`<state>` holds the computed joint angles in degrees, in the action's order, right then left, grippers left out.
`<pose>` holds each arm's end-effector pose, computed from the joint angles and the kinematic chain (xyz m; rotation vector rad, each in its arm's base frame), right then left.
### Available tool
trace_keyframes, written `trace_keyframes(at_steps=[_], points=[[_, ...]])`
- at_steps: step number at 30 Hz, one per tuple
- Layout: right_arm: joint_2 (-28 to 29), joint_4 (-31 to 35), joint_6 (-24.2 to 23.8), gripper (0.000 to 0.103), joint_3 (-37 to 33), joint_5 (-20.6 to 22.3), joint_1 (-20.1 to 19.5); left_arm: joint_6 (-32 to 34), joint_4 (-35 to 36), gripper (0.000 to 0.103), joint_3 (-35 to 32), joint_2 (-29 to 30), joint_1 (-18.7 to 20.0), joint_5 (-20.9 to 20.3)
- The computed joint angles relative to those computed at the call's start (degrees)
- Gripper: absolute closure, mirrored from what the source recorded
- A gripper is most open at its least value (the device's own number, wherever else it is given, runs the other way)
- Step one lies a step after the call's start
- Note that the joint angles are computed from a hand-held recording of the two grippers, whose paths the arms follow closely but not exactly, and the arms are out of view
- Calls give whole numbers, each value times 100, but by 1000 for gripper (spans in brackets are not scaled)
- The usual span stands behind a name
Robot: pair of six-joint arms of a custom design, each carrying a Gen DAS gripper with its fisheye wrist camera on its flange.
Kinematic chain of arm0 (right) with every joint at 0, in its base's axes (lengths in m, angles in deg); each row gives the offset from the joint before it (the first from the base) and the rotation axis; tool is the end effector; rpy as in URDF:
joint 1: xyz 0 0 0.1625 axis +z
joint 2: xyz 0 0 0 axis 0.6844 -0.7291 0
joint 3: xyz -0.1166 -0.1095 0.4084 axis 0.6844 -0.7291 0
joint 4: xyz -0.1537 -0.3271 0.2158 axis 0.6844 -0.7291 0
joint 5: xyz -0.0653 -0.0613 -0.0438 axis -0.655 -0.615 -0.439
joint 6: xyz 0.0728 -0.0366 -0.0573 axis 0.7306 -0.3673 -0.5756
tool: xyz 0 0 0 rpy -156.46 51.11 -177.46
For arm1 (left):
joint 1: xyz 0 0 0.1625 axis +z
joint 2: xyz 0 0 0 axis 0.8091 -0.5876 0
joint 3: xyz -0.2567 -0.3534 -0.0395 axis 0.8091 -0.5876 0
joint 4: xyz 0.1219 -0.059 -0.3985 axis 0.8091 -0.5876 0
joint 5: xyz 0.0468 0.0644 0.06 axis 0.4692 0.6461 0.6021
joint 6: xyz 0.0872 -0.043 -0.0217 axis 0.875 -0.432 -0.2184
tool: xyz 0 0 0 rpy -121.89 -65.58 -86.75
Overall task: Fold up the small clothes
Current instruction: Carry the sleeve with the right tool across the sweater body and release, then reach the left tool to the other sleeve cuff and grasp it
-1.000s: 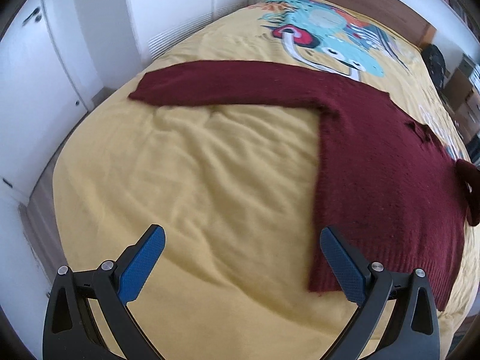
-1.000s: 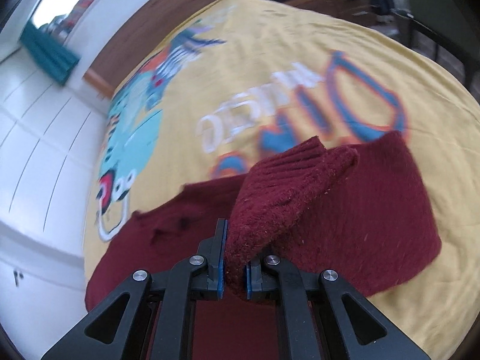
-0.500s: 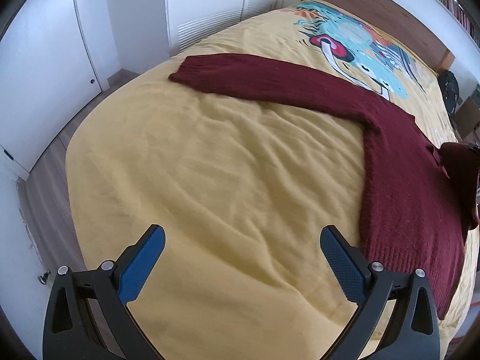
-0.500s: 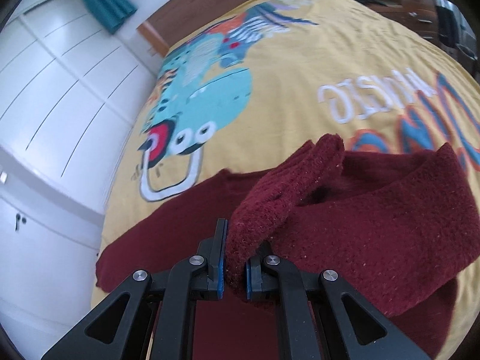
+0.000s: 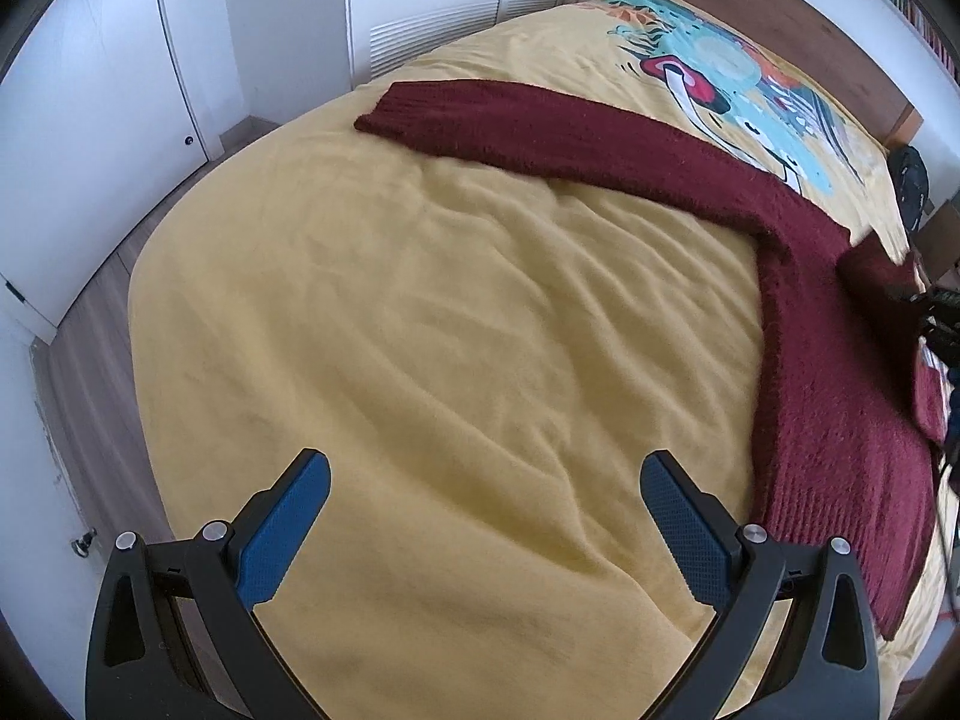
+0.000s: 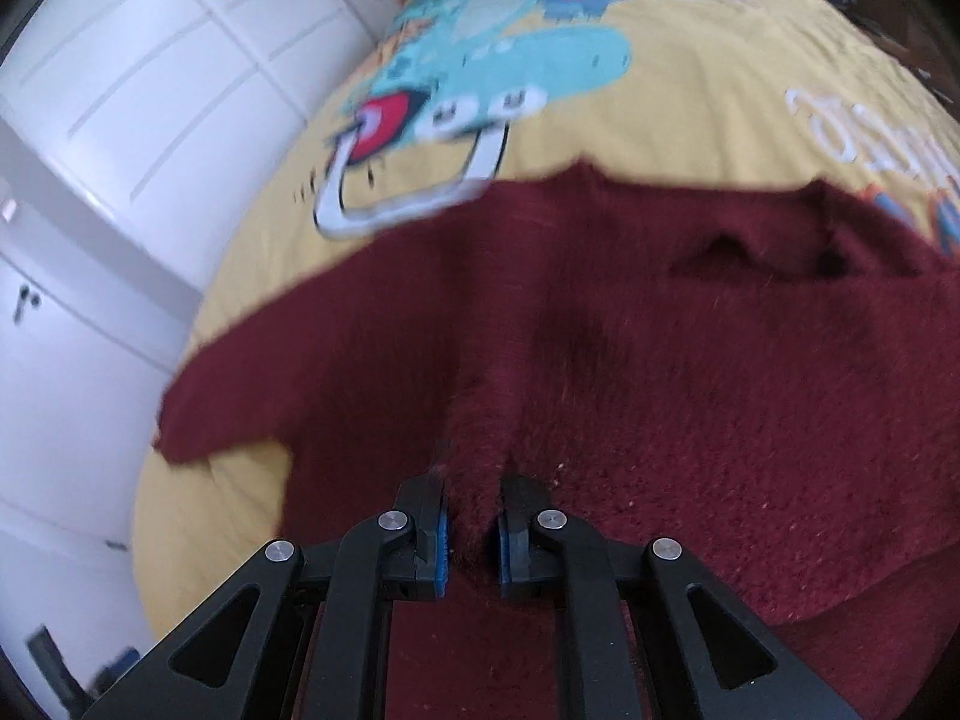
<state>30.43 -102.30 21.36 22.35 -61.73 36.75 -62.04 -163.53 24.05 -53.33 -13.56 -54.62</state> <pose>-0.0369 -0.8569 0.2468 0.3992 -2.7538 0.4510 -0.2680 -0.5057 0.0322 -0.3537 2.2641 -0.7731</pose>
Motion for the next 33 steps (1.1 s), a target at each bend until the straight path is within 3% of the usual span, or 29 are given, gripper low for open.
trace_keyframes(at_steps=[8, 10, 13, 21, 33], points=[[9, 26, -62, 80, 286, 8, -155, -85, 150, 1, -15, -8, 68, -6], [-25, 53, -103, 67, 330, 69, -145, -43, 160, 1, -50, 18, 83, 2], [-57, 100, -249, 64, 424, 79, -99, 26, 149, 1, -116, 76, 105, 24], [-204, 98, -416, 62, 757, 144, -27, 69, 296, 1, -245, 150, 43, 220], [-1218, -691, -690, 62, 2069, 141, -80, 151, 492, 1, -385, 151, -125, 299]])
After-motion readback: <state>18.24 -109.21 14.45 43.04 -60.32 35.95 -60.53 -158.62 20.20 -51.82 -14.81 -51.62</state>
